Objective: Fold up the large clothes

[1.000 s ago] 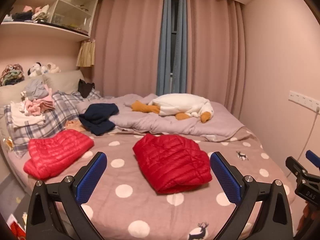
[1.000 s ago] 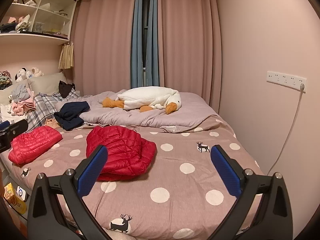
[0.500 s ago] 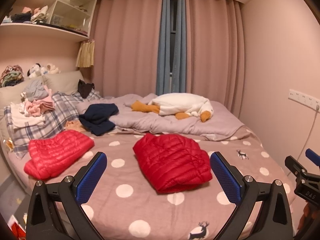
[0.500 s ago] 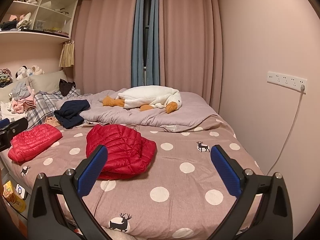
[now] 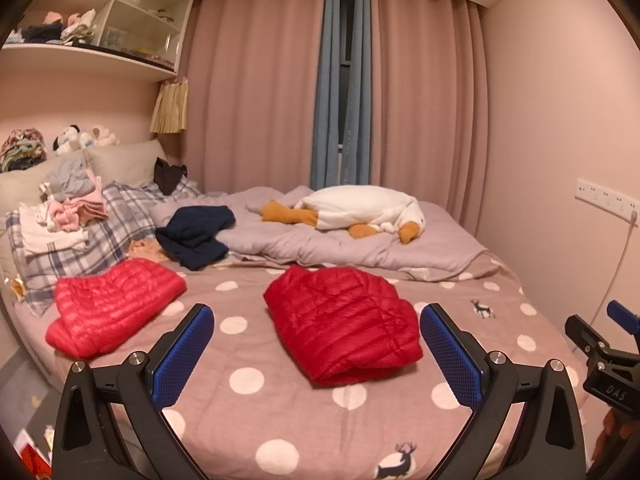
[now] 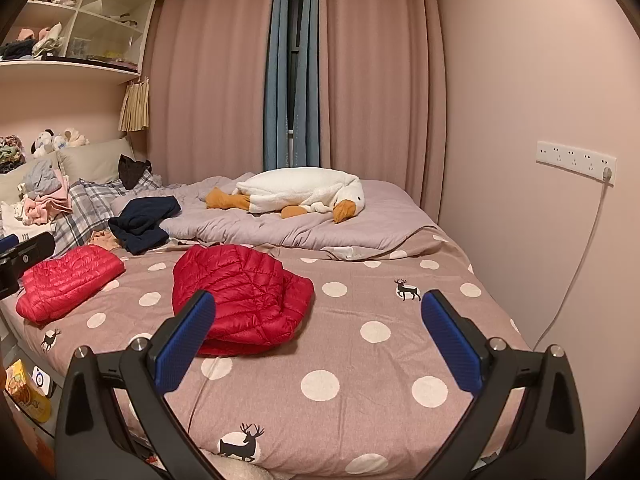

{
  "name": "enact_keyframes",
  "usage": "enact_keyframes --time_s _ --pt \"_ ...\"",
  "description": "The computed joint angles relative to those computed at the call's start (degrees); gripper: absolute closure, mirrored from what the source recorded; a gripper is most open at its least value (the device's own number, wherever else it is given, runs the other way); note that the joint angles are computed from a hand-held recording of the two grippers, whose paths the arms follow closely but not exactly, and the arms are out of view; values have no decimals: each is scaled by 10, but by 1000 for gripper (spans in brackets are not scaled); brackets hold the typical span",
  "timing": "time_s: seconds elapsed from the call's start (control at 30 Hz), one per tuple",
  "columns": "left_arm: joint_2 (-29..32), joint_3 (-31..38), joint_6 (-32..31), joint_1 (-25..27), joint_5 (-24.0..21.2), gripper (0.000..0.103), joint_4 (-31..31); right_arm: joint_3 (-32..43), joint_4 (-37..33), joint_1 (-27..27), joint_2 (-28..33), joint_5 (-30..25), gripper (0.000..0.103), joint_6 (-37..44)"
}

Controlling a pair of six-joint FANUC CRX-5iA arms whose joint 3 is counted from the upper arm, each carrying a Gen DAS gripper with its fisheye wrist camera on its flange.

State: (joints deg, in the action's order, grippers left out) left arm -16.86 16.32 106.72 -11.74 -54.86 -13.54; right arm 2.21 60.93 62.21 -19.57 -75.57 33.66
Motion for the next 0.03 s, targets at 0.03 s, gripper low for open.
enact_keyframes --time_s 0.03 --pt "-1 -2 -3 1 1 1 3 0 -1 0 1 0 0 0"
